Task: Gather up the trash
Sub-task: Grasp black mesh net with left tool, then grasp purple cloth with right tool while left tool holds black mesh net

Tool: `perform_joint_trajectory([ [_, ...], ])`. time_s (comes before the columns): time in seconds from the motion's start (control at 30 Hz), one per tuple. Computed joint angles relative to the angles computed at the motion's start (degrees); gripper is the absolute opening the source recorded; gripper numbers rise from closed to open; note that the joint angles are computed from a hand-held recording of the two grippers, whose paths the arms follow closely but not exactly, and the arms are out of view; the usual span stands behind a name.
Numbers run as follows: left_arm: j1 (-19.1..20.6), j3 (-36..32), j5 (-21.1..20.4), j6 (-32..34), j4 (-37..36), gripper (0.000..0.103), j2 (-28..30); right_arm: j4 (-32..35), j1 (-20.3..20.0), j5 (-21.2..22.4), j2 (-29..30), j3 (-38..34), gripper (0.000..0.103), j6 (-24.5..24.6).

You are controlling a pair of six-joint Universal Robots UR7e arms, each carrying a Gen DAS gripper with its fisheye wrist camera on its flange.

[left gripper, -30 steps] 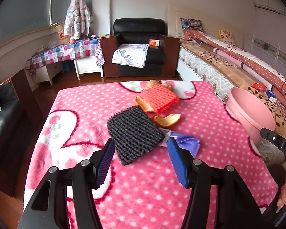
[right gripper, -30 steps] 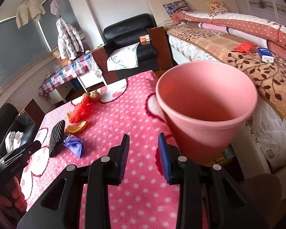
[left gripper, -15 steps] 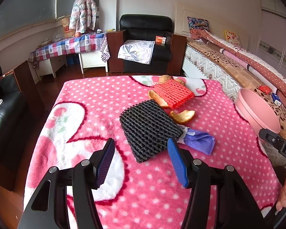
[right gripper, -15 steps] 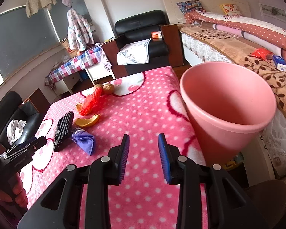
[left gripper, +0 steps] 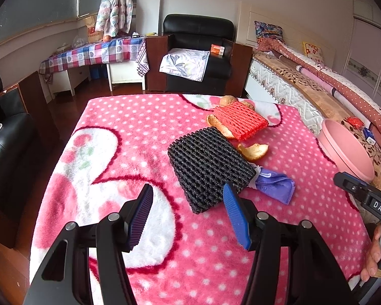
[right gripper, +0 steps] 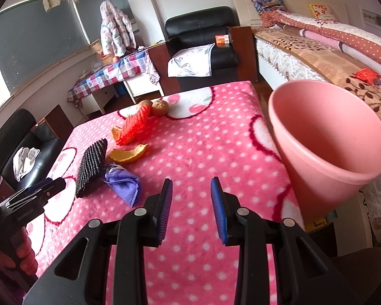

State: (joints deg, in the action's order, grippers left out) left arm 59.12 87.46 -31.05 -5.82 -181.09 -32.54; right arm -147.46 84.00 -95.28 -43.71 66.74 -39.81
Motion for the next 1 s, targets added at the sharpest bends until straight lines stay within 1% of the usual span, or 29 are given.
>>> perform_joint_trajectory([
  [0.13,0.50,-0.86,-1.19,-0.98,1.37,0.057,0.10,3.14,0.18,1.17,0.56,-1.10,0.032,-0.09],
  [0.2,0.95,-1.41,-2.40,-2.42,2.78,0.057,-0.04,6.03,0.30,2.30,0.98,-2.17,0.032,-0.46],
  [0.33,2.45,-3.56,-5.88,-7.64,6.40,0.057,-0.01,11.87,0.97,3.47,2.63,-5.10,0.032,-1.30],
  [0.4,3.20,-4.79,-7.15,-10.31,8.42,0.057,0.31,13.46,1.34,3.44,3.36,-6.00,0.032,-1.80],
  [0.47,3.85,-5.82,-8.78,-12.33,9.90,0.057,0.66,15.04,1.66,3.59,4.26,-7.05,0.043,-2.44],
  [0.5,4.05,-6.08,-9.44,-12.78,10.23,0.057,0.77,15.09,1.75,3.59,4.42,-7.07,0.044,-2.66],
  [0.57,4.49,-6.88,-10.35,-13.89,11.90,0.050,1.09,16.06,1.97,3.25,5.17,-7.92,0.044,-2.92],
  [0.6,4.80,-7.42,-10.84,-15.18,13.75,0.044,1.15,16.97,2.05,3.09,5.64,-8.56,0.044,-2.83],
  [0.67,5.02,-7.60,-10.90,-16.01,13.57,0.038,1.28,18.58,2.14,2.82,6.46,-9.85,0.045,-2.66],
  [0.73,5.25,-7.67,-11.35,-15.63,13.06,0.017,1.28,19.50,2.26,2.57,7.04,-10.52,0.045,-2.71],
  [0.77,5.36,-7.54,-11.79,-15.52,12.75,0.014,1.16,20.17,2.32,2.63,7.43,-11.04,0.045,-2.70],
  [0.83,5.59,-7.01,-12.72,-16.09,12.04,0.011,0.69,20.94,2.37,2.82,7.80,-11.63,0.045,-2.75],
  [1.0,5.08,-4.87,-11.75,-15.26,9.70,0.010,-0.42,21.04,2.47,3.00,7.82,-11.24,0.045,-3.34],
])
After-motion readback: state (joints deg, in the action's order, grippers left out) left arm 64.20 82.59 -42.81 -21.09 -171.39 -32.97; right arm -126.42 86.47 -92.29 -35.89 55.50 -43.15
